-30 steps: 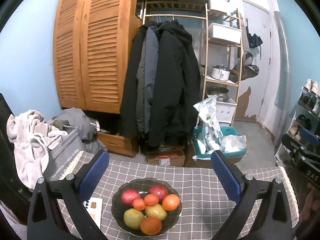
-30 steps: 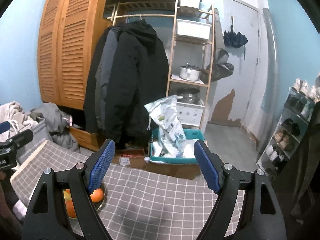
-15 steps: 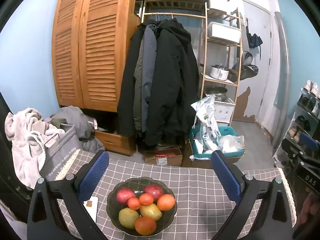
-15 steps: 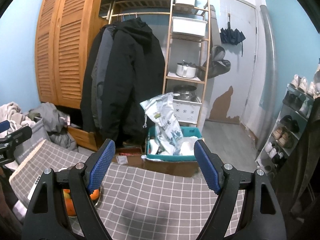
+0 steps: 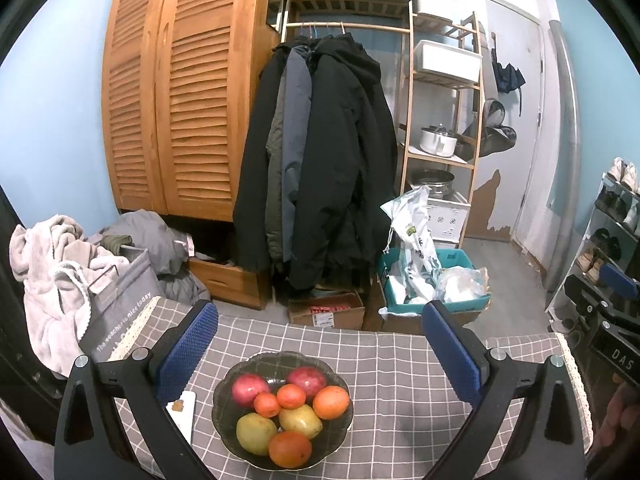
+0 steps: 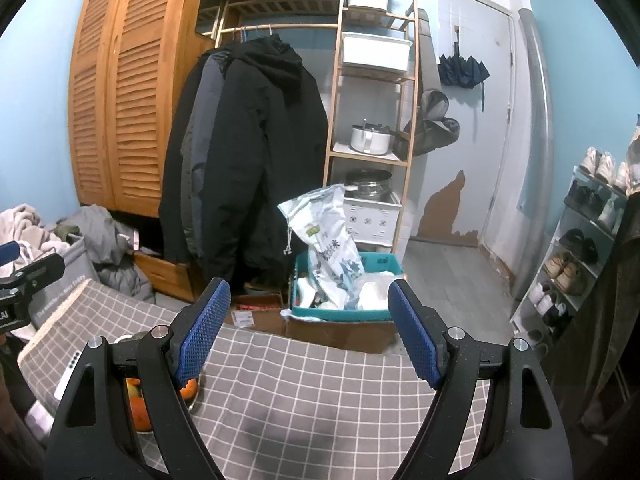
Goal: Organize fruits
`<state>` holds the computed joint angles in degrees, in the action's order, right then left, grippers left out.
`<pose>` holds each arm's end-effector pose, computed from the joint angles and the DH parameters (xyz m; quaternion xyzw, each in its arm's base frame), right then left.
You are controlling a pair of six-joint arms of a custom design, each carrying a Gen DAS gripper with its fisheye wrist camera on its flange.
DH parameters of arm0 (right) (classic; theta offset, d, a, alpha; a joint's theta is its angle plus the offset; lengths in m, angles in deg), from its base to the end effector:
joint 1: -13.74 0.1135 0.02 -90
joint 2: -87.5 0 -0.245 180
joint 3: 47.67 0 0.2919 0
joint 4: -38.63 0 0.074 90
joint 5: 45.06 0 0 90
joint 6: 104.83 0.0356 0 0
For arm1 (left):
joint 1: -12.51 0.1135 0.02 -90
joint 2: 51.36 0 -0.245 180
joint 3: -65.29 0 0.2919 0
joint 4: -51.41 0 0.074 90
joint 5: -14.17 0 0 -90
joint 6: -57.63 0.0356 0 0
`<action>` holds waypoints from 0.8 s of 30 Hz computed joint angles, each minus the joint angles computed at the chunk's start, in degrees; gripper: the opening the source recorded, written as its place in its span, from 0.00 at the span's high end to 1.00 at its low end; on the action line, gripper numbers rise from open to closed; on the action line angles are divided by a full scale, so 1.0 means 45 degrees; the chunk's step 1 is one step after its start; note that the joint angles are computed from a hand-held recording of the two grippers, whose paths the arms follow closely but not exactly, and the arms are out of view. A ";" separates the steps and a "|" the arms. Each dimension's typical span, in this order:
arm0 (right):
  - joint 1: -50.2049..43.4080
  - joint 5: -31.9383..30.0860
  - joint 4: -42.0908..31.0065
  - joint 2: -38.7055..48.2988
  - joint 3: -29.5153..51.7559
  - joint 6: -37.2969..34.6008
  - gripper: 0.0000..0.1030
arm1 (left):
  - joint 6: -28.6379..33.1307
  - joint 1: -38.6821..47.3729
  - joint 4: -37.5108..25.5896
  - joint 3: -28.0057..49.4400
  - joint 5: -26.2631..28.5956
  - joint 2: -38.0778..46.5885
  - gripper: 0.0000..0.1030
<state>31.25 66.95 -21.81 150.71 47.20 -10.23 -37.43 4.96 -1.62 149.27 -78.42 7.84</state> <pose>0.2442 0.0630 0.4339 0.0016 0.8504 -0.0654 0.5221 0.2541 -0.0321 0.3944 0.0070 0.8581 -0.0371 0.5121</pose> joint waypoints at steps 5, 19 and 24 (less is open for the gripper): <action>0.0001 0.0011 -0.0009 0.0012 0.0018 -0.0005 0.22 | 0.0034 -0.0050 -0.0008 -0.0037 -0.0045 -0.0045 0.00; -0.0097 -0.0072 0.0040 -0.0038 -0.0077 -0.0046 0.22 | 0.0000 -0.0182 -0.0135 0.0002 -0.0125 -0.0045 0.00; -0.0070 -0.0025 0.0006 0.0000 -0.0032 -0.0051 0.22 | -0.0030 -0.0227 -0.0219 0.0089 -0.0185 0.0021 0.00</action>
<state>30.93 66.84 -21.78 150.72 47.06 -10.46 -37.57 3.93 -2.61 149.67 -79.25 7.93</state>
